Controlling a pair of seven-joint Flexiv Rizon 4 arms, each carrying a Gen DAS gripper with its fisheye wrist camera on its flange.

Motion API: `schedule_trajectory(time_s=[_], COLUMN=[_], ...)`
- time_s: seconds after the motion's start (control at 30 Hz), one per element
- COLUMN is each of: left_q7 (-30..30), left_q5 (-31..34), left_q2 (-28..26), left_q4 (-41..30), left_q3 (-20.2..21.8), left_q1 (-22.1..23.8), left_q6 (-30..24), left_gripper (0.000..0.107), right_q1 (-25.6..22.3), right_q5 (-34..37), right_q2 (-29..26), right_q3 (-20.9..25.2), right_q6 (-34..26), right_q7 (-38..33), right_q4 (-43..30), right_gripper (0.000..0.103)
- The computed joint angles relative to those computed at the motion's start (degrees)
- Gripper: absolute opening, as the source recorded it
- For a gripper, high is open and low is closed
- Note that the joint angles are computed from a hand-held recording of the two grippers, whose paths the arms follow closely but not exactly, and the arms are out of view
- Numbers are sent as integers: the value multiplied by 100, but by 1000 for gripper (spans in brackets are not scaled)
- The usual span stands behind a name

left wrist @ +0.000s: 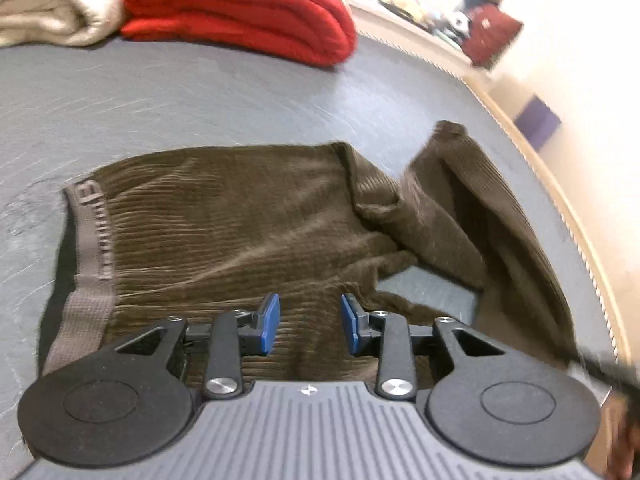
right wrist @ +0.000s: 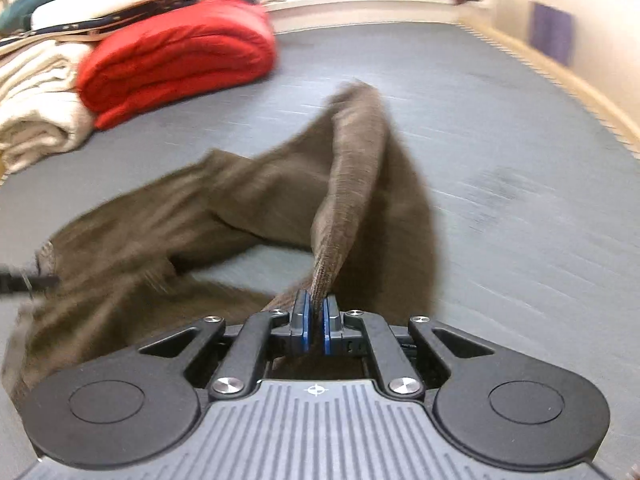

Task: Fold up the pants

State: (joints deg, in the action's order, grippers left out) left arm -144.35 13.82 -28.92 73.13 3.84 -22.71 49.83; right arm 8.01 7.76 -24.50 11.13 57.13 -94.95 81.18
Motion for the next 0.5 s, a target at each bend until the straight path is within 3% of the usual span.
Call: schedule_trajectory(time_s=[0.2, 0.3, 0.4, 0.5], left_q7=[-179, -210, -171, -262], left_q5=[-116, -151, -66, 64], left_q2=[507, 745, 945, 1166], left_q4=[678, 1016, 1273, 1589], left_q3=[-37, -92, -101, -76], left_q1=[115, 210, 264, 310], left_q6=[61, 289, 430, 593], left_gripper=[37, 39, 46, 46], right_q1=[-91, 112, 212, 307], right_q5=[-79, -550, -718, -971], right_q2=[1118, 1409, 1528, 1490], right_q3=[-163, -288, -289, -304], right_q6=[367, 579, 848, 1112], right_q7=[458, 1035, 1469, 1686], right_q4=[1663, 2298, 2549, 2521], right_gripper=[7, 9, 9, 14])
